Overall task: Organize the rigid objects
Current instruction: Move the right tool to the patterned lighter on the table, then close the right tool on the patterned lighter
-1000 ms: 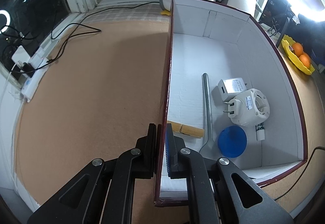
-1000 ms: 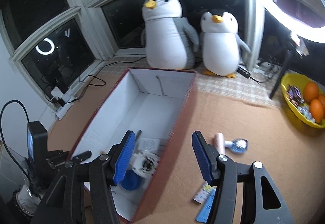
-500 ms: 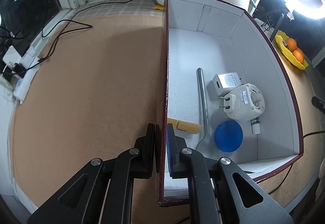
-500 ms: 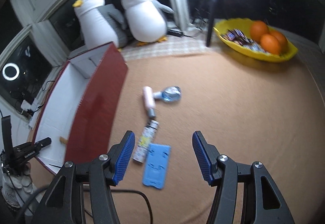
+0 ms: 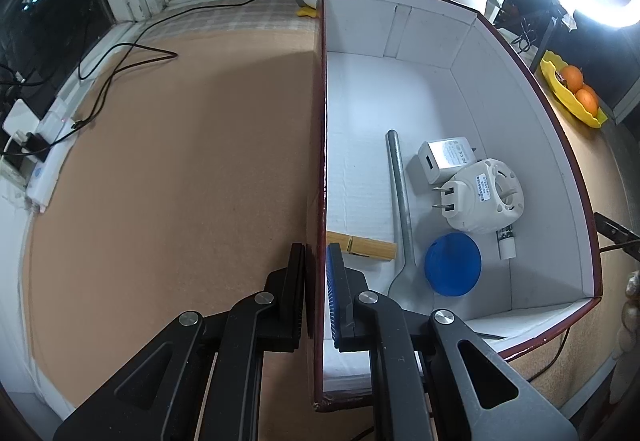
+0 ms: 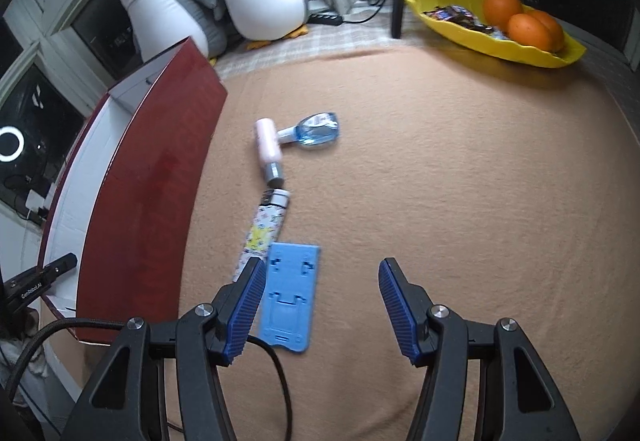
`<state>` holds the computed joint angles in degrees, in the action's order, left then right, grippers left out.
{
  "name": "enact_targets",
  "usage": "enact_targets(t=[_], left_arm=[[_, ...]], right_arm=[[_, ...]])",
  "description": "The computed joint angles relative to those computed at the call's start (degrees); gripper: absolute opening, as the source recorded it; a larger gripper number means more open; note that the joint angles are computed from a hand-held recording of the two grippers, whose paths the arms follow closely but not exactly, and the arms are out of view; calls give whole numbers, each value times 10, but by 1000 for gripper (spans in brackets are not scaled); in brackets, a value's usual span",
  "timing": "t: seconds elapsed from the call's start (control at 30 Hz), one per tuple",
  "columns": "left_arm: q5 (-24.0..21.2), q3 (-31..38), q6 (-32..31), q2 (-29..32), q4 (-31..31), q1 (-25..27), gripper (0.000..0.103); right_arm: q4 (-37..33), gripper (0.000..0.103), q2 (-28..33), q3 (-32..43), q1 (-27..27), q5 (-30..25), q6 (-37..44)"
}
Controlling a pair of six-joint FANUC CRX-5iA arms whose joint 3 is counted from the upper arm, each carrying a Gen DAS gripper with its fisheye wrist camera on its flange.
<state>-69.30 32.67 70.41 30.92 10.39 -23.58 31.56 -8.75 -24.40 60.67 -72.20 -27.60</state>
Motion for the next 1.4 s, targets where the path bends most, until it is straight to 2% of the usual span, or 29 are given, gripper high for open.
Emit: enact_targets(t=[0.17, 0.4, 0.6, 0.87, 0.97, 1.03, 1.1, 1.23, 1.4], left_arm=[[0, 1, 1, 1, 0, 0, 9], [6, 0, 2, 0, -5, -2, 9], [9, -3, 3, -2, -7, -3, 9], [8, -3, 4, -2, -7, -2, 9], [8, -3, 4, -2, -6, -2, 9], [10, -4, 5, -3, -6, -2, 9], [10, -4, 6, -3, -6, -2, 9], [12, -7, 11, -4, -6, -2, 9], [15, -12, 17, -7, -5, -1, 9]], right_arm=[[-11, 55, 36, 27, -38, 38, 63], [-49, 55, 76, 65, -78, 57, 143], [-79, 55, 80, 70, -104, 89, 167], [-102, 54, 93, 83, -117, 90, 200], [-110, 44, 112, 107, -118, 58, 227], [-117, 32, 119, 118, -119, 39, 247], [-124, 27, 119, 122, -123, 31, 264], [-130, 22, 112, 118, -128, 36, 273], [-117, 21, 98, 98, -122, 48, 245]])
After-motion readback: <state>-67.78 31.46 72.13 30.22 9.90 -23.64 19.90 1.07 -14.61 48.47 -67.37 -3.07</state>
